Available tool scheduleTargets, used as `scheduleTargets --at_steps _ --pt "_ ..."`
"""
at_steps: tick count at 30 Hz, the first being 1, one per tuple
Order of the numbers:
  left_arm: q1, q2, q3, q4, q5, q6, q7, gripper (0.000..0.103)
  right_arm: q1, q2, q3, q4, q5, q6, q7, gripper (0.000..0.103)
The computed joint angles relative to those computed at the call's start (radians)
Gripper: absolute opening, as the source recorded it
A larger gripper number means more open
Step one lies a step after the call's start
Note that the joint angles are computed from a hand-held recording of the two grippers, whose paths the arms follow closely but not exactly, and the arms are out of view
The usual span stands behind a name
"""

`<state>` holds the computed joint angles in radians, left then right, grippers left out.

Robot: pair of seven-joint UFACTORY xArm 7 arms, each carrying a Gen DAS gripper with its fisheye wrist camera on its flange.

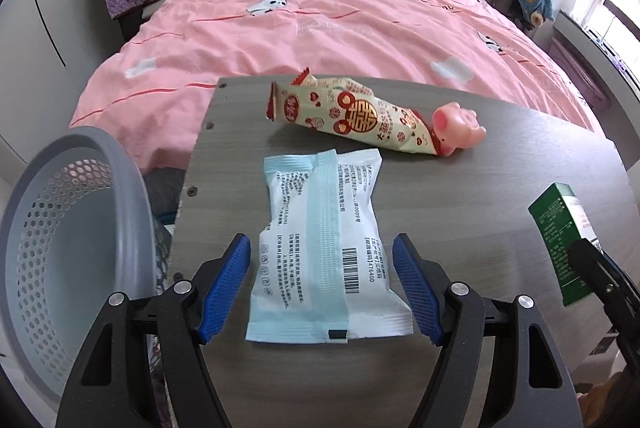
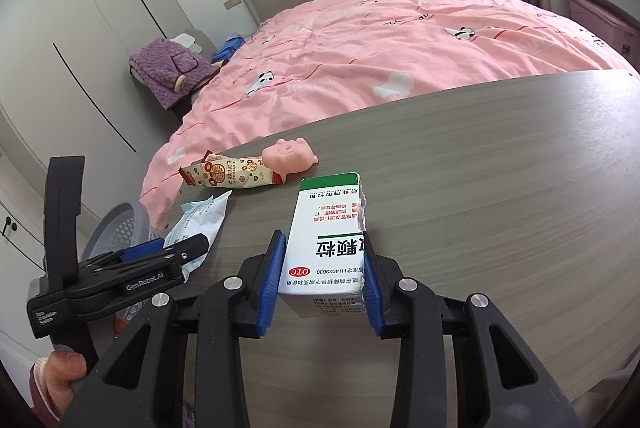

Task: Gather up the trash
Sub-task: 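Grasp the blue-white wipes packet with the left gripper while the right gripper holds the carton, then carry the wipes packet and carton over the grey basket with both grippers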

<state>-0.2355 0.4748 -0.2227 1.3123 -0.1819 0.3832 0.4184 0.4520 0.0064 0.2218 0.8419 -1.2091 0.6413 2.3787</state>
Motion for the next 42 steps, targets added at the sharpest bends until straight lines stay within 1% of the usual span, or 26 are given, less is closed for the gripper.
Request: scheduleTargets --at_steps 1,3,5,8,12,15,18,22,25,29,33,35,37,39,42 --pt "0.001 0.003 -0.001 0.002 0.0 0.003 0.003 0.07 0.0 0.0 0.0 -0.001 0.002 0.0 0.001 0.035" --pt "0.013 0.011 -0.014 0.01 -0.014 0.015 0.023 0.061 0.0 -0.001 0.0 -0.002 0.005 0.0 0.0 0.035" --pt "0.024 0.016 -0.026 0.014 -0.031 0.026 0.046 0.059 0.0 -0.002 0.001 -0.003 0.009 0.001 -0.003 0.035" --pt "0.048 0.004 -0.05 -0.002 -0.071 0.017 0.091 0.058 0.001 0.0 0.001 0.001 0.014 0.005 -0.01 0.035" --pt "0.058 -0.027 -0.058 -0.04 -0.106 -0.005 0.13 0.058 0.006 0.002 0.004 0.01 0.029 0.016 -0.025 0.035" --pt "0.08 -0.06 -0.073 -0.076 -0.15 -0.017 0.174 0.058 0.013 0.009 0.007 0.029 0.043 0.03 -0.048 0.035" --pt "0.109 -0.104 -0.091 -0.116 -0.214 -0.036 0.239 0.058 0.021 0.027 0.006 0.061 0.052 0.036 -0.076 0.035" --pt "0.16 -0.167 -0.11 -0.158 -0.334 -0.058 0.357 0.058 0.039 0.077 -0.003 0.134 0.053 0.033 -0.133 0.035" --pt "0.18 -0.199 -0.088 -0.165 -0.408 -0.068 0.426 0.058 0.06 0.142 -0.021 0.222 0.05 0.018 -0.192 0.035" --pt "0.19 -0.205 -0.029 -0.147 -0.432 -0.078 0.453 0.058 0.096 0.249 -0.06 0.366 0.053 -0.035 -0.289 0.035" --pt "0.208 -0.185 0.025 -0.124 -0.392 -0.1 0.43 0.058 0.131 0.369 -0.091 0.533 0.098 -0.076 -0.423 0.035" --pt "0.218 -0.161 0.053 -0.102 -0.348 -0.107 0.398 0.058 0.142 0.448 -0.097 0.64 0.142 -0.096 -0.512 0.035" --pt "0.231 -0.138 0.07 -0.081 -0.307 -0.109 0.364 0.058 0.151 0.506 -0.101 0.718 0.187 -0.111 -0.586 0.035" --pt "0.247 -0.108 0.083 -0.052 -0.267 -0.104 0.331 0.058 0.156 0.585 -0.095 0.827 0.246 -0.109 -0.687 0.035" --pt "0.276 -0.074 0.084 -0.024 -0.223 -0.106 0.303 0.058 0.163 0.669 -0.091 0.943 0.325 -0.105 -0.805 0.035"
